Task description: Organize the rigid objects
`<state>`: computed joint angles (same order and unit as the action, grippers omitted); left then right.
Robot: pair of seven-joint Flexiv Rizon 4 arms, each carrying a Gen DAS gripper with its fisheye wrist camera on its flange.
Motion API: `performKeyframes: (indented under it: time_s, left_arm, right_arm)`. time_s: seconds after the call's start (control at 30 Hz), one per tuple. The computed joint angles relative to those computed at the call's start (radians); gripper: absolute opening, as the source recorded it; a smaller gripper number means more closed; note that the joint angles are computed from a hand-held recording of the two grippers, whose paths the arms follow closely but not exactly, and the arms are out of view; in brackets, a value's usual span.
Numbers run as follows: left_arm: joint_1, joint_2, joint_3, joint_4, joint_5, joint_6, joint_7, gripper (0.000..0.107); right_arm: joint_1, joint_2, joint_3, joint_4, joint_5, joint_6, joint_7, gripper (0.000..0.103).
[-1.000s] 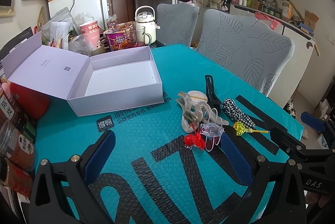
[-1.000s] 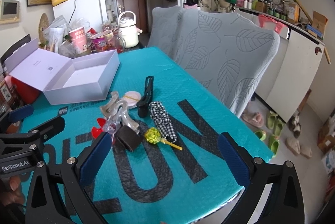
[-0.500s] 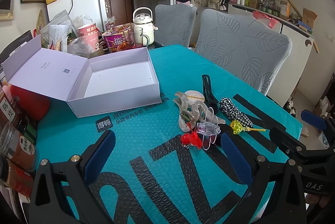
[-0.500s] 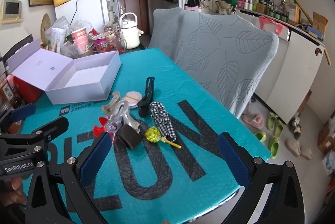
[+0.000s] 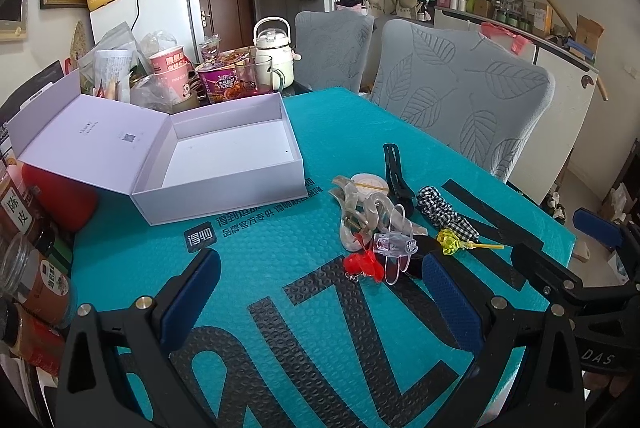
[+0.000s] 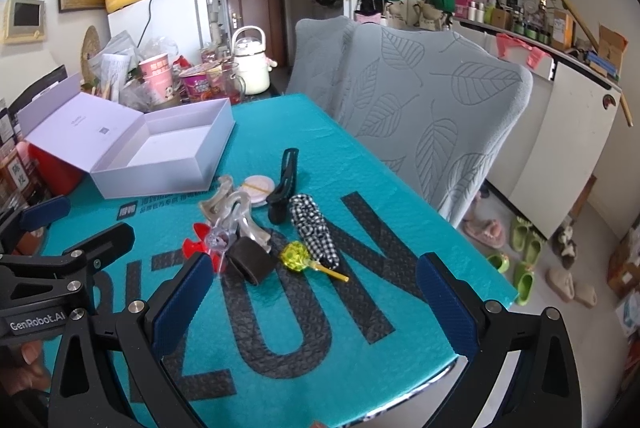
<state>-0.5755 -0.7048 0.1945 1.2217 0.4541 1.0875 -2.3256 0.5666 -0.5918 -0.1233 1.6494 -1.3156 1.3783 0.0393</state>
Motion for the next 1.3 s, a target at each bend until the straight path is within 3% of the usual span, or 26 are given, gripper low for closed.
performKeyframes:
  time_s: [0.93,1.3]
  left_arm:
    - [-0.016,0.06,0.012,0.047,0.075,0.007,-0.07,0.103]
    - [0.001,0.061,-0.001,-0.009,0.093,-0.039,-0.034,0.103]
  right_arm:
    - [-0.032,0.044,0.043,0.019,-0.119,-0.037,0.079,0.103]
    - [-0.041,0.04,0.061,-0.011,-0.067,-0.06,0.015,0.103]
